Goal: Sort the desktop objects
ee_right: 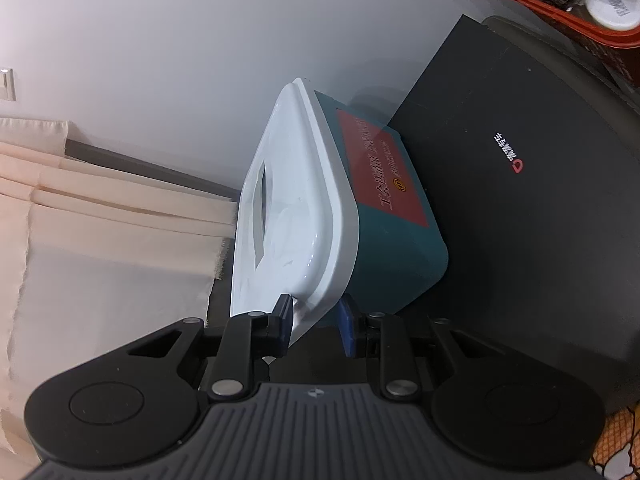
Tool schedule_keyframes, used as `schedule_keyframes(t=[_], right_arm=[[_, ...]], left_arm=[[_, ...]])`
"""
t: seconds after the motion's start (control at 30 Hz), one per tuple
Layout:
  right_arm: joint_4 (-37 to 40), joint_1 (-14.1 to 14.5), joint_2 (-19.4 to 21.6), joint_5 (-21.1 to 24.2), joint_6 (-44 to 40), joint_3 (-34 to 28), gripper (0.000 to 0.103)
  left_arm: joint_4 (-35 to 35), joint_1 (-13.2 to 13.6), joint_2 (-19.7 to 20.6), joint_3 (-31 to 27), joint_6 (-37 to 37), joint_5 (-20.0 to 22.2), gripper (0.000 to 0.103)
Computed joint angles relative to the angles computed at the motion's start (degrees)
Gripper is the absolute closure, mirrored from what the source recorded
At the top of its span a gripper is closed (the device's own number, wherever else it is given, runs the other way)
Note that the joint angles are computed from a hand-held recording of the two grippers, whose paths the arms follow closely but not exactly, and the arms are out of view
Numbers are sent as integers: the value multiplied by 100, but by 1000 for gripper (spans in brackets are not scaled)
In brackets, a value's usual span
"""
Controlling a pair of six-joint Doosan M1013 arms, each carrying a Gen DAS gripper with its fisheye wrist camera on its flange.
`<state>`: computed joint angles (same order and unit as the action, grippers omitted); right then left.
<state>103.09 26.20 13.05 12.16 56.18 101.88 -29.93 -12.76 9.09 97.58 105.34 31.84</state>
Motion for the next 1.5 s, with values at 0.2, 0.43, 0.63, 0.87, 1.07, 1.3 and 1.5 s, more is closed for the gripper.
schedule_keyframes(t=[0.2,0.43,0.63,0.87,1.07,1.3,1.5], right_arm=[[416,-17,62,48,-384,-41,75],[1099,22,43,-44,-1091,-22,75],[665,51,5,-220,-564,3,74],[3153,36,-41,-344,-3012,93,57],[4549,49,-15,-336,-4533,100,73],[3391,43,64,-275,-3580,-6,75],[2868,58,68,-284,-3150,-28,75]], left_arm=[[21,35,62,-63,-94,-61,13],[-65,61,86,-93,21,-60,13],[-101,85,79,-50,45,-76,13],[2,139,41,-32,-62,-118,13],[18,164,47,-48,-33,-124,13],[2,188,81,-65,-44,-147,13],[40,228,117,-102,-67,-150,13]])
